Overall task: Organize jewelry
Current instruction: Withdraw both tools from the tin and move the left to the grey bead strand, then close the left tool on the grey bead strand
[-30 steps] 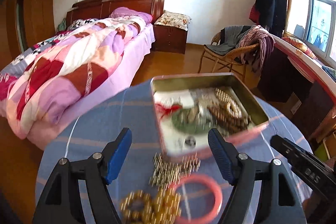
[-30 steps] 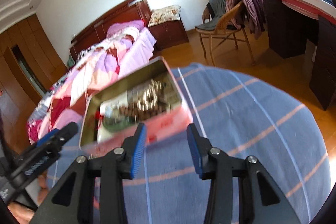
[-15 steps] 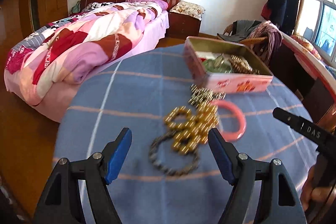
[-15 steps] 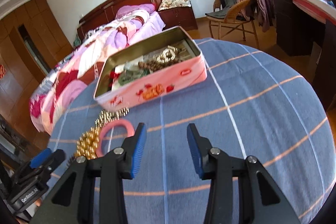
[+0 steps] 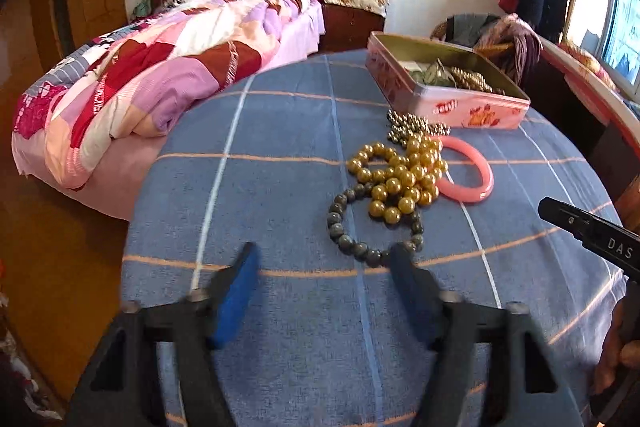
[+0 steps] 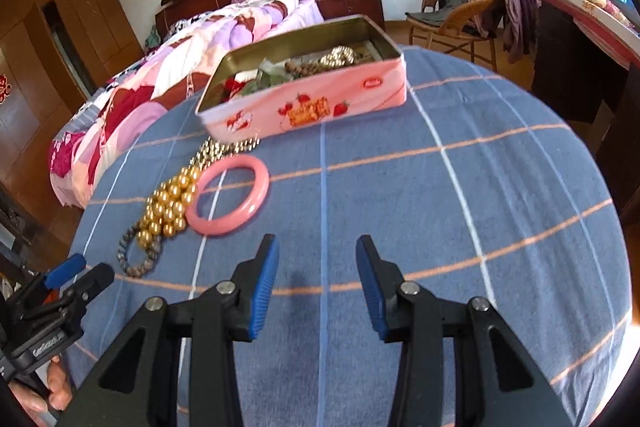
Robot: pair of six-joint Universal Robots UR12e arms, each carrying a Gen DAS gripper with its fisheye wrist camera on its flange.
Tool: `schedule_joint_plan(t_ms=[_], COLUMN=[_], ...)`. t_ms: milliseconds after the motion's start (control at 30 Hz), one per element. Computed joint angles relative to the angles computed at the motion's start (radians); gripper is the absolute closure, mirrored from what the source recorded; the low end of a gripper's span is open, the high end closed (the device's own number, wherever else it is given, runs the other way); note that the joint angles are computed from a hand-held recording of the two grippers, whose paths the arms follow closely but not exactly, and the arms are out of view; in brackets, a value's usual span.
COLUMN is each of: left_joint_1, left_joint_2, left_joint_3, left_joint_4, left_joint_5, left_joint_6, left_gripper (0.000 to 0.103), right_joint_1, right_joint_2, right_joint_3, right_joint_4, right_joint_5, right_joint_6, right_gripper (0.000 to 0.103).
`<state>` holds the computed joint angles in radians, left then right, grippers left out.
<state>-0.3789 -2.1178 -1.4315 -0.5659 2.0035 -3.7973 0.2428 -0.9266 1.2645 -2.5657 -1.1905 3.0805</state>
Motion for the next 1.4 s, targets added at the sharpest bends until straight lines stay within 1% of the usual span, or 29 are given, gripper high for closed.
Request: schedule_joint_plan(t_ms=[33,167,200,233,267,300,333,367,400,433,467,500,533,600,667,733,767,833,900,1033,1167,1233,1333,1400], left_joint_1=[0.005,0.018,0.022,0.024,0.024,0.02,0.017,0.015,0.013,0.014,0.014,0.014,0.012,0.008,0.011,0.018,0.018,0.014,0.008,-0.004,-0.004,-0.005,-0.005,-0.007], left_joint_2=[-0.001,-0.006,-0.01,-0.018,-0.031,-0.037,-0.04,-0.042,-0.043,-0.041,-0.039,-0.039,-0.039,-0.04,-0.031,-0.017,-0.014,-0.001,0.014,0.029,0.039,0.043,0.045,0.045], left_joint_3=[0.005,0.02,0.029,0.047,0.073,0.083,0.091,0.093,0.094,0.089,0.083,0.081,0.081,0.084,0.065,0.041,0.034,0.01,-0.016,-0.035,-0.046,-0.049,-0.05,-0.049], left_joint_4=[-0.008,-0.023,-0.035,-0.077,-0.139,-0.159,-0.163,-0.16,-0.156,-0.142,-0.124,-0.118,-0.115,-0.121,-0.087,-0.046,-0.029,0.022,0.081,0.137,0.185,0.215,0.252,0.266], left_joint_5=[-0.017,-0.013,-0.019,-0.023,-0.019,-0.004,-0.007,-0.006,-0.007,-0.018,-0.03,-0.034,-0.034,-0.025,-0.056,-0.092,-0.096,-0.09,-0.091,-0.064,-0.062,-0.06,-0.055,-0.047], left_joint_6=[-0.001,-0.057,-0.06,-0.059,-0.052,-0.039,-0.017,-0.002,0.009,0.022,0.039,0.049,0.06,0.07,0.066,0.043,0.035,0.032,0.05,0.085,0.091,0.099,0.107,0.109], left_gripper=[0.048,0.048,0.048,0.048,0.048,0.048,0.053,0.055,0.061,0.071,0.077,0.091,0.095,0.095,0.096,0.096,0.096,0.096,0.096,0.096,0.096,0.096,0.096,0.096], right_joint_1=[0.0,-0.001,0.0,0.0,0.001,0.001,0.001,0.001,0.001,0.001,0.001,0.0,0.001,0.001,0.001,0.0,-0.001,-0.002,-0.005,-0.006,-0.008,-0.01,0.006,0.017], right_joint_2=[0.0,0.001,0.0,-0.001,-0.002,-0.002,-0.002,-0.001,0.0,0.002,0.002,0.002,0.002,0.002,0.002,0.002,0.001,0.001,0.001,0.001,0.002,0.006,0.018,0.035], right_joint_3=[0.0,0.0,0.002,0.004,0.005,0.006,0.005,0.004,0.001,-0.003,-0.003,-0.002,-0.003,-0.003,-0.003,-0.002,-0.001,0.0,0.001,0.001,0.002,-0.003,-0.028,-0.064], right_joint_4=[-0.001,0.004,0.002,-0.001,-0.002,-0.002,0.0,0.003,0.011,0.022,0.024,0.02,0.022,0.023,0.022,0.021,0.02,0.019,0.018,0.018,0.016,0.011,-0.019,-0.006], right_joint_5=[-0.002,0.003,0.001,0.001,0.001,0.003,0.002,0.003,0.003,0.002,0.003,0.004,0.004,0.004,0.006,0.015,0.019,0.027,0.033,0.033,0.04,0.069,0.04,0.028], right_joint_6=[0.005,0.011,0.011,0.009,0.008,0.008,0.007,0.008,0.008,0.01,0.013,0.016,0.014,0.012,0.015,0.021,0.024,0.029,0.032,0.03,0.033,0.028,0.006,-0.004], right_gripper=[0.058,0.058,0.058,0.058,0.058,0.058,0.058,0.058,0.058,0.058,0.058,0.058,0.058,0.058,0.058,0.058,0.058,0.058,0.058,0.058,0.058,0.058,0.058,0.058])
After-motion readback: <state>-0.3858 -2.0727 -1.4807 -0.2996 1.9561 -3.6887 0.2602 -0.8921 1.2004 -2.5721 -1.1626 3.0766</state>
